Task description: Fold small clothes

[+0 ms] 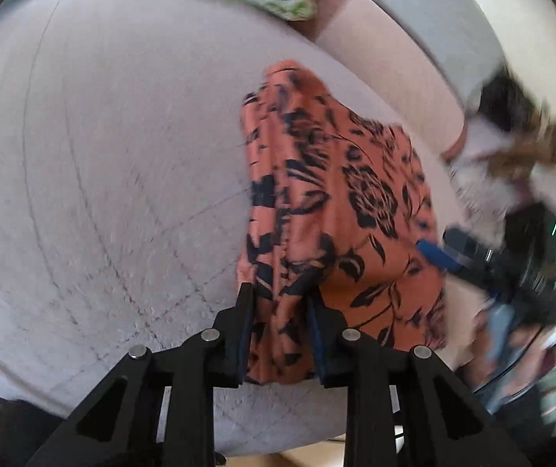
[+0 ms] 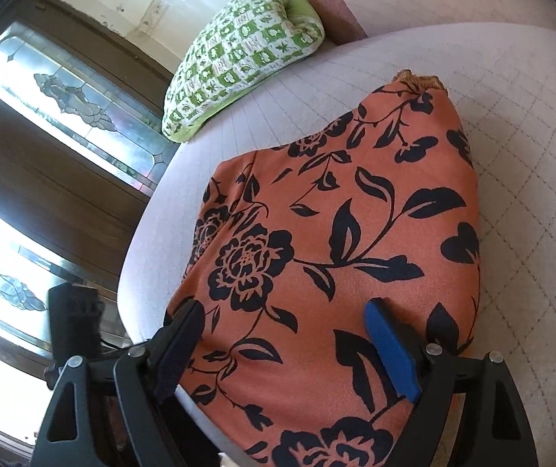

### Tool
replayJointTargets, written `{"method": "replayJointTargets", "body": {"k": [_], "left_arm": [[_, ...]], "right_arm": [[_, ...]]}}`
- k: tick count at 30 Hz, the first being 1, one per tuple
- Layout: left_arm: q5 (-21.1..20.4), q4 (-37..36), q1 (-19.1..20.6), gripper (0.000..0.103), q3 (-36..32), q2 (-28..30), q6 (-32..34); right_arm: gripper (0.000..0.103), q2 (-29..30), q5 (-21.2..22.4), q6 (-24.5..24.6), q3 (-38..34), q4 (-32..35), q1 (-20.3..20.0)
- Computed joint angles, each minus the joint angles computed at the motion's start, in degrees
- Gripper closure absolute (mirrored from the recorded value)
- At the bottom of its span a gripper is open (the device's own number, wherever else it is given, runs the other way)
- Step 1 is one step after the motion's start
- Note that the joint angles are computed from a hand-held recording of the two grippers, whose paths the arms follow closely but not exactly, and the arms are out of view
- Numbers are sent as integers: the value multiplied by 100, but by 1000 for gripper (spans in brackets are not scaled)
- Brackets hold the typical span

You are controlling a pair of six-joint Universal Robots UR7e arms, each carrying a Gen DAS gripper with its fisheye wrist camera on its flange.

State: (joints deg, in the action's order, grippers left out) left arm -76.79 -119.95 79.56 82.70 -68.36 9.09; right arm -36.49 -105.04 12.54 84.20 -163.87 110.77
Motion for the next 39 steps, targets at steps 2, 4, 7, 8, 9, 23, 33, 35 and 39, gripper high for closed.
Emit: {"method": "replayJointTargets", "body": {"k": [2, 4, 7, 8, 9, 23, 33, 35, 39], "left_arm": [[532, -365, -300, 66, 236, -137, 141], [1089, -962, -588, 51, 492, -217, 414], [1491, -1613, -856, 43, 566, -99, 792], [1498, -1565, -835, 43, 431, -42, 852], [1519, -1578, -829, 43, 367, 42, 855], [1982, -1509, -697, 43, 16, 718, 670], [2062, -1675, -737, 43, 64, 738, 792], [2006, -1369, -658, 41, -102, 838, 615], [1804, -1427, -635, 41, -226, 849, 783]], "right_arm": [[17, -70, 74, 113, 19, 12, 13], [17, -146, 165, 178, 87, -136, 24], [17, -177, 108, 220, 132, -108, 1], [17, -171, 85, 274, 131, -53, -18], [17, -168, 139, 335, 166, -75, -65], [16, -85, 169, 511, -110, 243, -190], [16, -15, 251, 360, -569, 49, -272], [14, 134, 66, 627, -813, 466, -420], [14, 88, 460, 789, -849, 452, -489]]}}
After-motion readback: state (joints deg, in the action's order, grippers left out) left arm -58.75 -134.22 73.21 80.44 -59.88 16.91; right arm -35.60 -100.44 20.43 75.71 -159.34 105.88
